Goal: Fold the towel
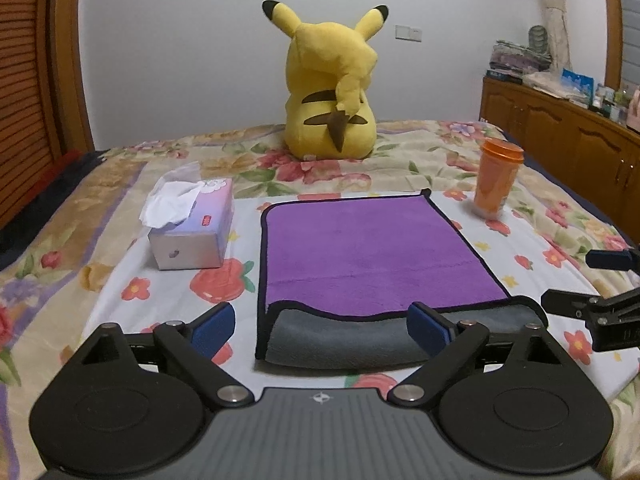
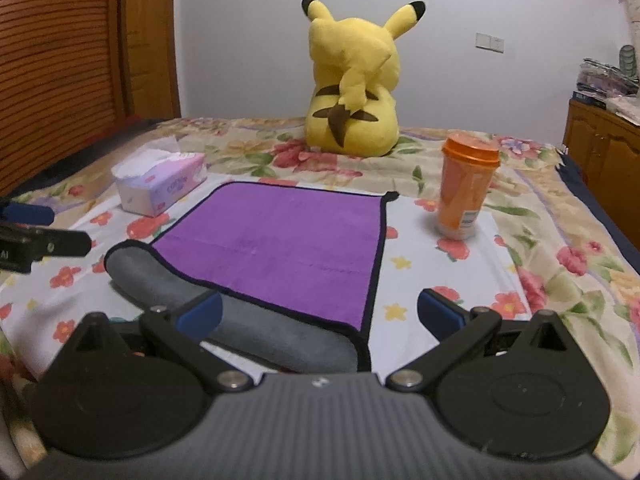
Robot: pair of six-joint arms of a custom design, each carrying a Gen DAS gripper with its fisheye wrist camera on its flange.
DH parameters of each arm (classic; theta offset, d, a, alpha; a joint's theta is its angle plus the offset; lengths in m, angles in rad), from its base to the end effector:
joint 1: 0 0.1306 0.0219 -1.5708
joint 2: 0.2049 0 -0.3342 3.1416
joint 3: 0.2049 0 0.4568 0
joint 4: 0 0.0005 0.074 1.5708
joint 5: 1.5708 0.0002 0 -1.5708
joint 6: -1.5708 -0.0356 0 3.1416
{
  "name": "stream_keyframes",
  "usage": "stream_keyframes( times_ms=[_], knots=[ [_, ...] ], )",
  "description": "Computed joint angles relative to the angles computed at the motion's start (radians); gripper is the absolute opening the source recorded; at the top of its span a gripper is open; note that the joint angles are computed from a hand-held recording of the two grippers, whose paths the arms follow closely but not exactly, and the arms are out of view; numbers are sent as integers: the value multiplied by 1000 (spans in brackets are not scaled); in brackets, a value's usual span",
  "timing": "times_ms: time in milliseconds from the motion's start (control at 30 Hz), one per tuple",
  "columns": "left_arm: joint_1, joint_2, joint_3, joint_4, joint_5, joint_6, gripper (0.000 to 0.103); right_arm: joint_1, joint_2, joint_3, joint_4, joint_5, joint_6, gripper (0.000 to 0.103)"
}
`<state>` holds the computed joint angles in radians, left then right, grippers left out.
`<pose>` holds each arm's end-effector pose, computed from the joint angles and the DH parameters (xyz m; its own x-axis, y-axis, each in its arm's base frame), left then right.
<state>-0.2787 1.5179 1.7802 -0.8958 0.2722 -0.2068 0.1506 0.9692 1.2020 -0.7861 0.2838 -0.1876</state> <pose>0.5749 -0.1750 0.5151 -0.4598 0.3373 -0.8215 0.5801 0.8145 0.0097 0.4259 0.0540 0.4872 -0.4934 0.1062 -0.8633 0.1868 0.9823 0.0141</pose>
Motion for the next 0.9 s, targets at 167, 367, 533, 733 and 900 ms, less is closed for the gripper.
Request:
stream_keyframes(
  times_ms=[167, 367, 533, 733, 900],
  knots=[
    [5, 36, 33, -8, -8, 1, 93, -13, 36, 22, 0, -20, 14, 103],
    [9, 92, 86, -26, -11, -15, 90, -31, 71, 41, -14, -48, 18, 103],
    [8, 143, 134, -39, -23, -35, 87, -43, 106, 64, -27, -67, 32, 103],
    [13, 213, 209, -90, 3, -34, 77, -57, 137, 82, -47, -85, 45, 103],
    [16, 272, 271, -146, 21, -48, 62, -68, 160, 99, -71, -95, 50, 103]
  ],
)
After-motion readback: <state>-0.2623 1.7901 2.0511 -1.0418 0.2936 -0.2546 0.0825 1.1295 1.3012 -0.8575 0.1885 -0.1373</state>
